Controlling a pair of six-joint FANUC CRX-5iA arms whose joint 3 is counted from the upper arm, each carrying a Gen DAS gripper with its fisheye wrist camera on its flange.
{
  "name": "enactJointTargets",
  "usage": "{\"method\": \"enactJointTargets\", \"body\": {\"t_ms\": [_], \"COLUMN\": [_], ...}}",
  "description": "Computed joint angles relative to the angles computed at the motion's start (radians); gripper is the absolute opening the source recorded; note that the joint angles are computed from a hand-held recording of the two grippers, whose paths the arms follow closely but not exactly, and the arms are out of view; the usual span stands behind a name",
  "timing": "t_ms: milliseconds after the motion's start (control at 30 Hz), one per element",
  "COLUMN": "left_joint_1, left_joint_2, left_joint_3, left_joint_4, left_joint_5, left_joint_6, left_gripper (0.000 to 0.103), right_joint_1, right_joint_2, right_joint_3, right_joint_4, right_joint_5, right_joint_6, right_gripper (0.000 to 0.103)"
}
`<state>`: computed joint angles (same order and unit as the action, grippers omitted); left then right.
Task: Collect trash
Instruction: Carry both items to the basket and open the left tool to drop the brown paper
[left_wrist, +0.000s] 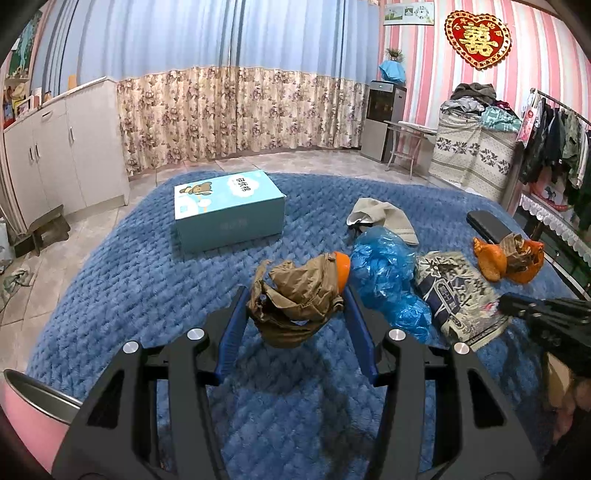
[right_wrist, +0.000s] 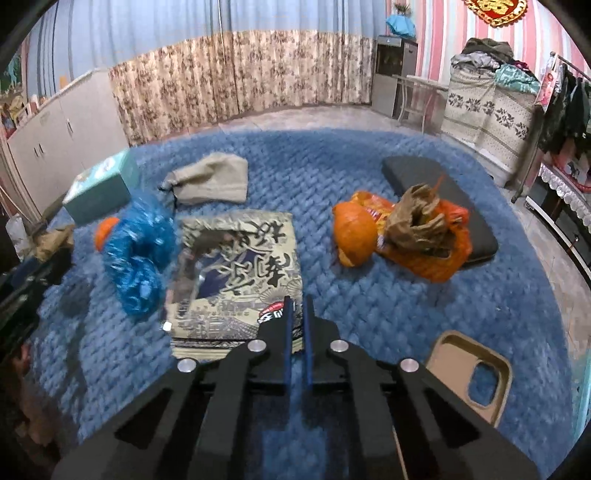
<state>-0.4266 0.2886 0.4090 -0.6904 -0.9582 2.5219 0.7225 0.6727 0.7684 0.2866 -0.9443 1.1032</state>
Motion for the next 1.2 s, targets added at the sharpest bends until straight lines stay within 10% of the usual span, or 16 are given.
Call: {"method": "enactJointTargets", "body": {"t_ms": [367, 1200], "left_joint_1": [-0.052, -0.202], "left_joint_2": [0.020, 0.220], "left_joint_3": [0.056, 0.399], "left_joint_4": [-0.050, 0.231], "left_joint_5": [-0.083, 0.117], "left_joint_6": [-0.017, -0.350], "left_gripper": [0.051, 0.051], "right_joint_1": [-0.053, -0.304], "right_joint_2": [-0.284, -0.733], "right_joint_3": [-0.368, -0.927], "right_joint_4": [0.101, 0.446], "right_joint_5": [0.185, 0.239], "right_joint_6": [-0.165, -0.660], "right_gripper": [0.002, 0.002]}}
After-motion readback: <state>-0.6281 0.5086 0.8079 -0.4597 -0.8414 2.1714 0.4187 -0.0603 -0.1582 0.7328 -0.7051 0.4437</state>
